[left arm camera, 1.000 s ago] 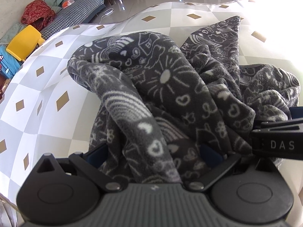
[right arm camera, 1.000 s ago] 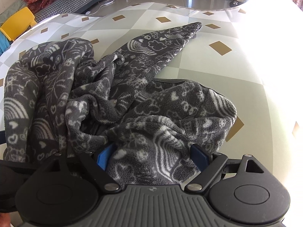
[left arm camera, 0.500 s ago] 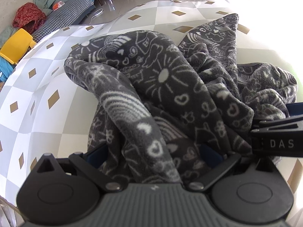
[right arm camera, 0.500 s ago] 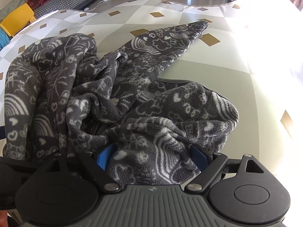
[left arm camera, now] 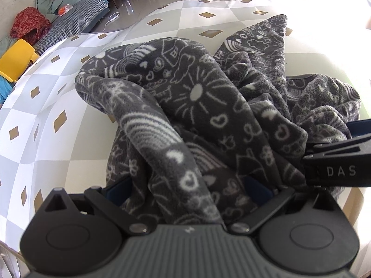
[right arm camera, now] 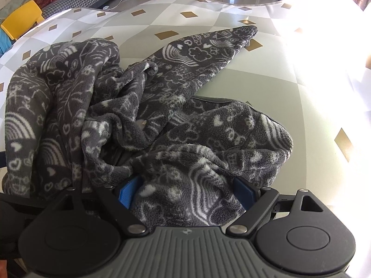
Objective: Fold clothes
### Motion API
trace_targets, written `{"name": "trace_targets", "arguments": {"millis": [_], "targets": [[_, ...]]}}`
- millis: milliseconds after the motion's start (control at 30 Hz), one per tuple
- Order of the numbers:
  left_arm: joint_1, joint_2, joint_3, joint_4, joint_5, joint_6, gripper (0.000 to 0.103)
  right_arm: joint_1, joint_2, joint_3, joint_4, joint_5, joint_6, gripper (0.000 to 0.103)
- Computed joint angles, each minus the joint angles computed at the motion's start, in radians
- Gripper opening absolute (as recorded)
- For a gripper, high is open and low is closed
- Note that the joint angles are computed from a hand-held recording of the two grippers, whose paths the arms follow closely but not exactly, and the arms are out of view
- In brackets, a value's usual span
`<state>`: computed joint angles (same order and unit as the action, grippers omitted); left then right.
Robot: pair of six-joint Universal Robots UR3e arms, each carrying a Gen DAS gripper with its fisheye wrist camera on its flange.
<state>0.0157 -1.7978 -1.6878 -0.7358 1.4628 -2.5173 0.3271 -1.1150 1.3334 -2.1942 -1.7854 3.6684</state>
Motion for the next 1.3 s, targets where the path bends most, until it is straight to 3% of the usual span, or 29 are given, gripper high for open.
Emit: {"name": "trace_targets", "arguments": {"millis": [467, 900, 1300], "targets": [[0.004, 0.001, 0.021, -0.002, -0.025, 0.025, 0.103, 0.009, 0.037, -0.065, 0.048, -0.017, 0.008, 0.085], [0.065, 0.05, 0.045, -0.079, -0.125, 0.033, 0.103, -0.011, 0.015, -0.048, 0.06, 0.019, 0.029, 0.085], [0.103, 0.01, 0.142, -0.054, -0.177, -0.055, 0.103, -0.009, 0.016, -0.046, 0.057, 0.013, 0.036, 0.085]]}}
